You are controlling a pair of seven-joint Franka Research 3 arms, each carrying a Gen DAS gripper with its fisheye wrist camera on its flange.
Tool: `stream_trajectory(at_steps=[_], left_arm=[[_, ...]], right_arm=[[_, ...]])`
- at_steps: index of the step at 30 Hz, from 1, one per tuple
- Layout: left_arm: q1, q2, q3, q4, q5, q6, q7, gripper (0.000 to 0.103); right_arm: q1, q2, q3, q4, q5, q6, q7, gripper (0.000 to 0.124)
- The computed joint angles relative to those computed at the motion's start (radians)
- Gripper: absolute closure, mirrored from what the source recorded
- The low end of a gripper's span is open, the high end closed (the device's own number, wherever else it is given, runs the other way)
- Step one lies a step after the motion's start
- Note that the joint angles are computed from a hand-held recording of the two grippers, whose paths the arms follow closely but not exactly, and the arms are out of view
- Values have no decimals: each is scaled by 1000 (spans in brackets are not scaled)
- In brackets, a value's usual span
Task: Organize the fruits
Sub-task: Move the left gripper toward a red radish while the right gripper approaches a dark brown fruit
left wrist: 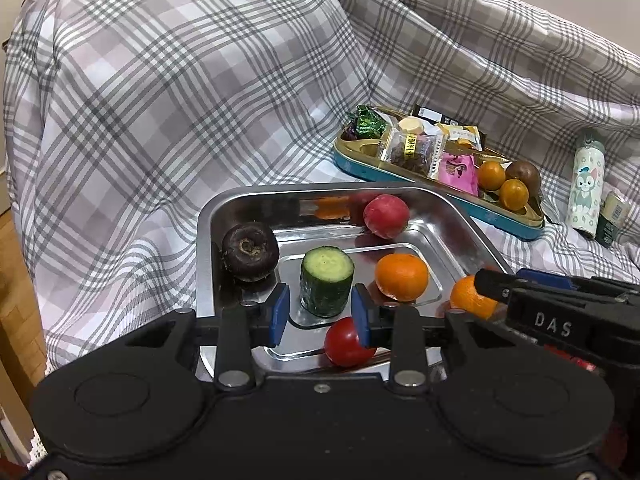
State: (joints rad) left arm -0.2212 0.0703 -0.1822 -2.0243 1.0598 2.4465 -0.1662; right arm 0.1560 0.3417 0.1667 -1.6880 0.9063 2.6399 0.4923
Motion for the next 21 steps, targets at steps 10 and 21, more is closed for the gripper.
stream_trajectory(at_steps=[10, 21], left_arm=[[1, -10, 0, -13, 31, 24, -17, 61], [-18, 7, -12, 9, 80, -18, 14, 61]], right_arm=[[-22, -39, -40, -28, -30, 67, 127, 79], [-54, -118, -114, -174, -136, 158, 367, 79]])
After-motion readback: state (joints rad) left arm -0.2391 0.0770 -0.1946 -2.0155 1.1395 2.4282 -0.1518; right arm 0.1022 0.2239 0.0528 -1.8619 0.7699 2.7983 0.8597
